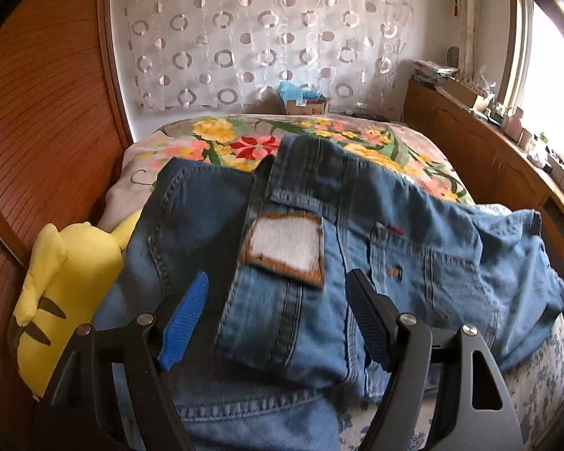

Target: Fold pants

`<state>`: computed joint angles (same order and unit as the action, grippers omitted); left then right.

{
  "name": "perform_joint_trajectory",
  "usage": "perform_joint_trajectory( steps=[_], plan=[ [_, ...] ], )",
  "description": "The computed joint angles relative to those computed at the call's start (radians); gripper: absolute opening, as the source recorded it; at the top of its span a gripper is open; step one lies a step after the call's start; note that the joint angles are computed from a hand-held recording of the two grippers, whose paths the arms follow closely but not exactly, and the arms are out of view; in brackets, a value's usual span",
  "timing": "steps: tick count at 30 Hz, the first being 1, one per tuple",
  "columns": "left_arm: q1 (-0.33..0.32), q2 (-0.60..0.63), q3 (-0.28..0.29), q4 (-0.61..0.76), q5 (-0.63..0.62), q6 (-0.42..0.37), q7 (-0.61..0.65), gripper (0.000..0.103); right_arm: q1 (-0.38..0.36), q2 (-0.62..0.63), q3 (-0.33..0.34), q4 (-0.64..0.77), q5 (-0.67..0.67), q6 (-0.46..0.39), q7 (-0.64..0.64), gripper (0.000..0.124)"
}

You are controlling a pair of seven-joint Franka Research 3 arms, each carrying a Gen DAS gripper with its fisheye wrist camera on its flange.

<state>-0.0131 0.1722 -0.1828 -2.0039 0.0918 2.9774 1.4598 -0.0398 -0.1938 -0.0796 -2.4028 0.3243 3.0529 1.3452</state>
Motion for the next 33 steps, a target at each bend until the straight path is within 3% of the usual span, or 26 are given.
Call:
perform_joint_trajectory(
  steps=[8,14,18,26,31,33],
  plan=[
    [-0.002,-0.003,0.004,-0.032,0.011,0.002,-0.006,0.076,-0.005,-0.039,-0.018,-0.055,0.030,-0.071,0.021,0.061],
    [-0.008,-0.002,0.011,-0.041,0.032,-0.007,-0.029,0.076,-0.028,0.000,0.015,-0.017,-0.023,-0.122,0.105,0.061],
    [-0.005,-0.005,0.007,-0.046,0.024,-0.007,-0.029,0.076,-0.063,0.018,0.061,-0.009,-0.140,-0.099,0.228,0.061],
    [-0.008,-0.009,0.011,-0.066,0.029,0.016,-0.036,0.076,0.001,0.029,0.032,-0.019,-0.102,-0.045,0.177,0.061],
    [-0.009,0.008,0.019,-0.045,0.059,-0.002,-0.061,0.063,-0.030,0.047,0.059,-0.016,-0.184,-0.042,0.235,0.061],
    [-0.002,0.018,0.014,-0.037,0.048,-0.011,-0.056,0.062,-0.038,0.054,0.067,-0.017,-0.216,-0.030,0.258,0.051]
  ],
)
